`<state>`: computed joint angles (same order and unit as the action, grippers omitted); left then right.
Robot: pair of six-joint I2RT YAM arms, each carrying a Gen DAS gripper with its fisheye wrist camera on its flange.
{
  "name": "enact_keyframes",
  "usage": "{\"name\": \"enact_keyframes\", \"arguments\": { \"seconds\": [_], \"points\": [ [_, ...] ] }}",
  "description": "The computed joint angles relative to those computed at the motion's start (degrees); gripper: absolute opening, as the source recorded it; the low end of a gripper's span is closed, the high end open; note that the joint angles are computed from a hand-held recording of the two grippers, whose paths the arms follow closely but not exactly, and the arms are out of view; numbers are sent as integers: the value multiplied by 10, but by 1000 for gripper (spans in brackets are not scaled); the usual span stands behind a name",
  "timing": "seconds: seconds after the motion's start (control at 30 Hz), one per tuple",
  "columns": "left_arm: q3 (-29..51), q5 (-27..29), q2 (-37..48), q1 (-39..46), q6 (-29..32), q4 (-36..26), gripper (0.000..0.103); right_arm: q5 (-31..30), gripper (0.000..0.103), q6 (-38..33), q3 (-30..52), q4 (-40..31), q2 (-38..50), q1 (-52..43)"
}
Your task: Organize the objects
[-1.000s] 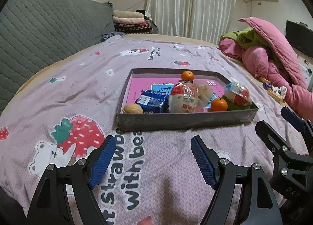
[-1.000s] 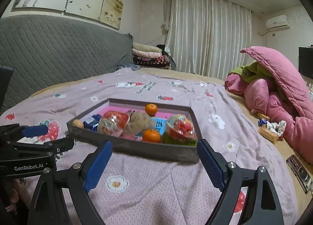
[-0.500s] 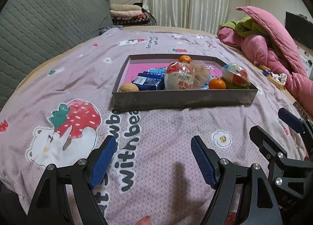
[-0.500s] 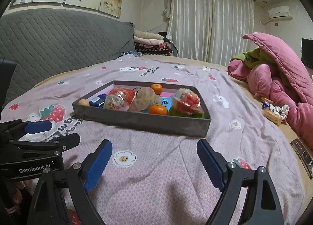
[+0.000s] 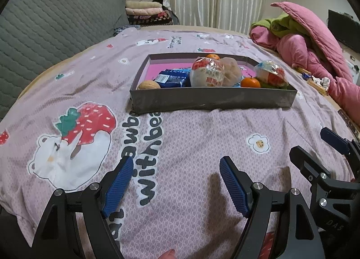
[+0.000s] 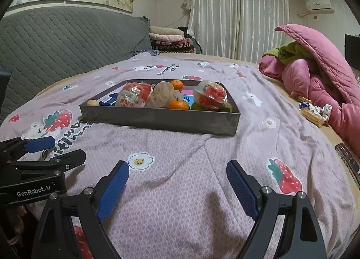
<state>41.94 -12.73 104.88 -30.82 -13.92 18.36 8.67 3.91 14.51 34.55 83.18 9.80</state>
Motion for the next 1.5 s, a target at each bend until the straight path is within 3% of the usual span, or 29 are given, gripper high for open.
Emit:
{"name": "enact_keyframes", "arguments": {
  "seconds": [1.5],
  "points": [
    [-15, 5, 14, -14, 3, 21, 80, 9, 88, -3, -9, -11, 7, 6]
  ]
}}
